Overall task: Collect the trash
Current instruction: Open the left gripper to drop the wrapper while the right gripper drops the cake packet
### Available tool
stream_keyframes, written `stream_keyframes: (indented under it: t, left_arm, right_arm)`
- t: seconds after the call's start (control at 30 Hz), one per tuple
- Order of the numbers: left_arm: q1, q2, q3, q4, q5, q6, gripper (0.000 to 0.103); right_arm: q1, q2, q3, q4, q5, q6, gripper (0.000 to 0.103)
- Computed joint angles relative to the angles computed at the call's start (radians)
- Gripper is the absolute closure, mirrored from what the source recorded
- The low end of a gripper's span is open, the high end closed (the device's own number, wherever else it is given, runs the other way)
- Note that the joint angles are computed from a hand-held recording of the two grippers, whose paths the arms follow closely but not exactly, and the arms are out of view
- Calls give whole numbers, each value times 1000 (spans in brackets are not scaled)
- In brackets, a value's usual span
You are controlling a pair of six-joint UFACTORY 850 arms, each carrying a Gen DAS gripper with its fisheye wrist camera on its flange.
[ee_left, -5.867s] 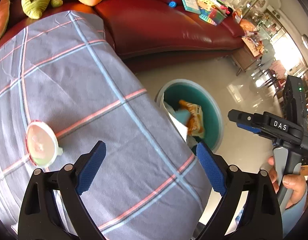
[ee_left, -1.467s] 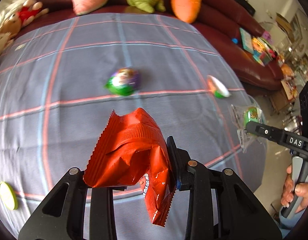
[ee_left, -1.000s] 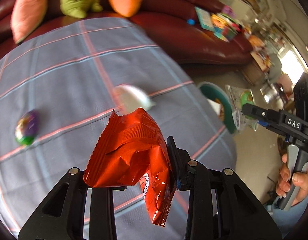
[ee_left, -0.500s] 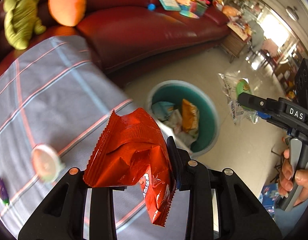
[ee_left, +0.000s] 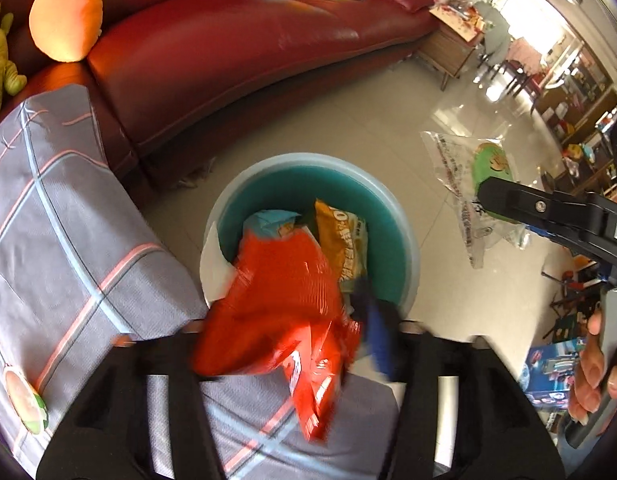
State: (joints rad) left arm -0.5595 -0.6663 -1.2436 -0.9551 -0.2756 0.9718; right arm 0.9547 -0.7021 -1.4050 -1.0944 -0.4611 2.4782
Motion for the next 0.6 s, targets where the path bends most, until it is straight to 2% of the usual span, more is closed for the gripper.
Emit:
stream_keyframes:
  t: [0.07,0.1,0.47,0.6]
  left_arm:
    - [-9,0,0,25,29,-32,16]
    - [-13,1,-1,38,40,-49,12]
    - [14,9,11,93,25,-118,10]
    - [32,34,40,21,28,-53,10]
  right_arm:
    - [-2,1,5,2,3,0,53]
    - [-3,0,4,6,3,-2,53]
    - [-8,-29,-30,43,27,-59,52]
    - [-13,-50,-60,91,34,-120,52]
